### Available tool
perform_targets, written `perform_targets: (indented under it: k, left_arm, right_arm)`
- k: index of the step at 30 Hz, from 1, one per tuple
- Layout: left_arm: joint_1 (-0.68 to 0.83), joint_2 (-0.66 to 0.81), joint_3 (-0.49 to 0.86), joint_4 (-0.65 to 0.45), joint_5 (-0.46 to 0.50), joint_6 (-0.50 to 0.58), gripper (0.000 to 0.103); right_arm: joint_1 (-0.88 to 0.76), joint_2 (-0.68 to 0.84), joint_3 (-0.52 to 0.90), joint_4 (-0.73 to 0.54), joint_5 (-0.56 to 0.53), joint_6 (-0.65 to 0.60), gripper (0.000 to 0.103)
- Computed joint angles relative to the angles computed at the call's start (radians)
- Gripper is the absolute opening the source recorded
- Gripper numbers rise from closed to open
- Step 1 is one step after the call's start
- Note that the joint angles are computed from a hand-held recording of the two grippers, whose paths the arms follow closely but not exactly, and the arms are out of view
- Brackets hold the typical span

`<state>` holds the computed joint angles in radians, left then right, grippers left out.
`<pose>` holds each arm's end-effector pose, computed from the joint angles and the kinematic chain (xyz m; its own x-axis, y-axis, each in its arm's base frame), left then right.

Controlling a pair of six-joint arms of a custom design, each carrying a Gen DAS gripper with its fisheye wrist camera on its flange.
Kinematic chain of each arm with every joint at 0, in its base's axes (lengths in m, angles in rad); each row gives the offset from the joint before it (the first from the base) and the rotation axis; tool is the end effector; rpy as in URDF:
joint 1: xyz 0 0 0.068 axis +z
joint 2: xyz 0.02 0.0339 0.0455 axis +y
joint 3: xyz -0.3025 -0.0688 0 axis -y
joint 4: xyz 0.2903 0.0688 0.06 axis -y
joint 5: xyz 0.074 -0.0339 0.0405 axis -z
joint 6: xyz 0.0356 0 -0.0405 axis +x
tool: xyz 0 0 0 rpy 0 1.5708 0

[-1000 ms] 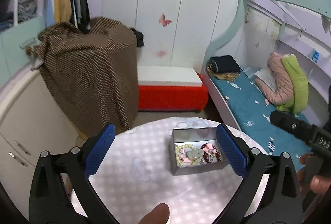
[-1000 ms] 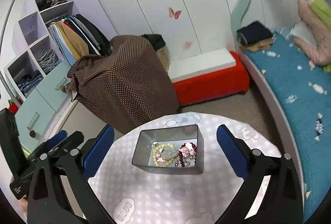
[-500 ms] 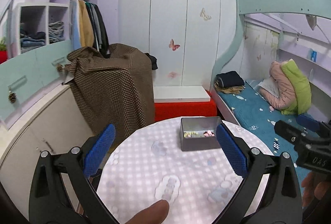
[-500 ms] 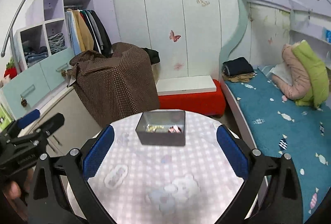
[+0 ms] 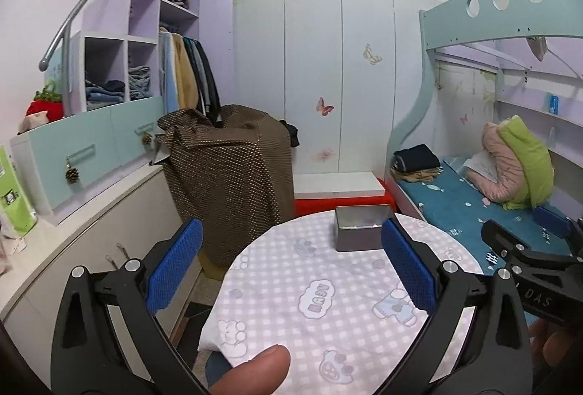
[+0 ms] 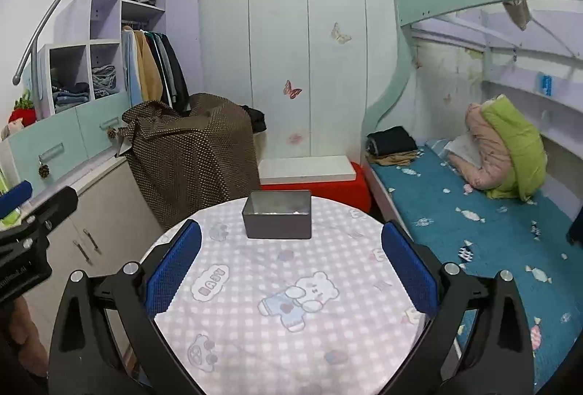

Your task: Organize jewelry

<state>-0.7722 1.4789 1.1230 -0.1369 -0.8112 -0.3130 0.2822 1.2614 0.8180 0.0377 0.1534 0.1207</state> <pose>0.2845 -0.2411 0.3232 -0.3295 0.0249 -0.9438 -0.0826 0.9951 0.0551 0.3052 0.0828 0.2882 -0.3932 0.0099 -0.9194 -0.0937 0.9943 0.0508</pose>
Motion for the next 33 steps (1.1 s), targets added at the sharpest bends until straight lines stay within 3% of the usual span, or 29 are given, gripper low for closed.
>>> perform_targets:
  k: [11, 33]
  left_arm:
    - [-0.033, -0.009, -0.055, 0.015, -0.056, -0.013, 0.098]
    - [-0.049, -0.061, -0.100, 0.083, -0.042, -0.009, 0.098]
  right_arm:
    - [0.058, -0.016, -0.040, 0.027, 0.054, -0.007, 0.095]
    - [0.088, -0.033, -0.043, 0.020, 0.093, -0.001, 0.095]
